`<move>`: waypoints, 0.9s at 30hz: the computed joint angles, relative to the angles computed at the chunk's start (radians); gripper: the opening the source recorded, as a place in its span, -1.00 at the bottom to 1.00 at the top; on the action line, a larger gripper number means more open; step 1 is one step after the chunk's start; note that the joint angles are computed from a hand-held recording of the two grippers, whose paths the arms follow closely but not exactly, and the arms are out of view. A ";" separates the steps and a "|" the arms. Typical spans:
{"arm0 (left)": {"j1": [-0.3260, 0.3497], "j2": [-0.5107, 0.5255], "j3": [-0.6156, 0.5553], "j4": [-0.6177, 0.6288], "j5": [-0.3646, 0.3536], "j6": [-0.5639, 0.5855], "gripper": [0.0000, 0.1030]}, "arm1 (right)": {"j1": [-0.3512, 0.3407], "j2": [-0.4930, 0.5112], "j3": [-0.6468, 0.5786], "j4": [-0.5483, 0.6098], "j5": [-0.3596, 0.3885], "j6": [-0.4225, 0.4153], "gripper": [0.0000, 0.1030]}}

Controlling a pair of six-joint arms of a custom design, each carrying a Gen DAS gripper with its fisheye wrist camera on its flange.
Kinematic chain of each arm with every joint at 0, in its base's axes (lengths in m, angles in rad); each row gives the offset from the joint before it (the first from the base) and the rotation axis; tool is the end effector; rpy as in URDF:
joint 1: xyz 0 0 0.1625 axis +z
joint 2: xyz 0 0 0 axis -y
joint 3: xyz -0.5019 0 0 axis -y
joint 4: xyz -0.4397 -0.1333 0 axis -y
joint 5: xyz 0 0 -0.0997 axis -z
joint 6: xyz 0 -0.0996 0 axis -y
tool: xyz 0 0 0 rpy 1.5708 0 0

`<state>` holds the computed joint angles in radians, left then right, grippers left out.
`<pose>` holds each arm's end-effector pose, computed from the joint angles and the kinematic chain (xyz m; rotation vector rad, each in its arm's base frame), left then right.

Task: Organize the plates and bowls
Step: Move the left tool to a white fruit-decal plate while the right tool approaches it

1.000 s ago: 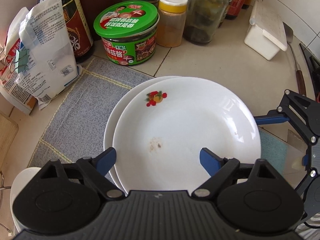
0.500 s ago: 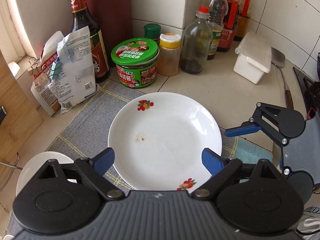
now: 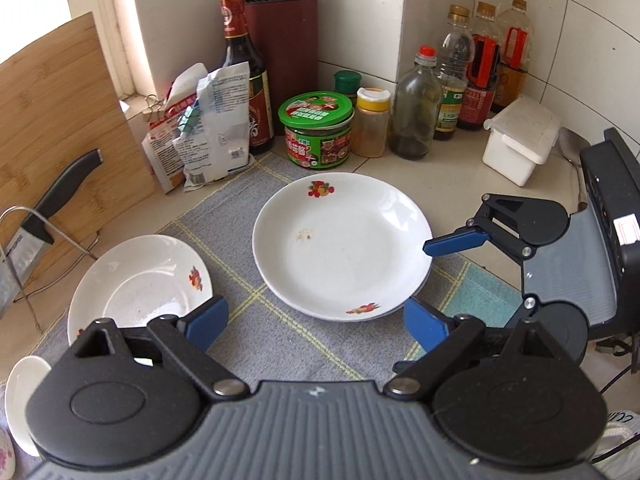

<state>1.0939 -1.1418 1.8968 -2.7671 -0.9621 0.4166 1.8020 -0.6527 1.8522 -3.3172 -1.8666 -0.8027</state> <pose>-0.1312 -0.6684 0.2863 0.9170 2.3200 -0.5815 0.2603 -0.6506 0.0281 1.2116 -2.3548 0.6009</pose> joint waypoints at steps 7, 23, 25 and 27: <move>-0.006 -0.025 0.069 -0.069 0.103 -0.077 0.84 | 0.004 0.006 -0.001 0.020 0.028 -0.031 1.00; 0.112 0.030 0.076 -0.270 0.223 -0.093 0.84 | 0.047 0.064 -0.077 0.062 -0.046 0.014 1.00; 0.134 0.042 0.067 -0.285 0.211 -0.075 0.84 | 0.055 0.073 -0.095 0.081 -0.059 0.030 1.00; 0.155 0.049 0.063 -0.301 0.188 -0.054 0.84 | 0.064 0.085 -0.118 0.097 -0.069 0.036 1.00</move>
<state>1.2487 -1.0927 1.9596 -3.0680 -0.7741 0.3626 1.8659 -0.5675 1.7340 -3.2203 -1.9355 -0.7668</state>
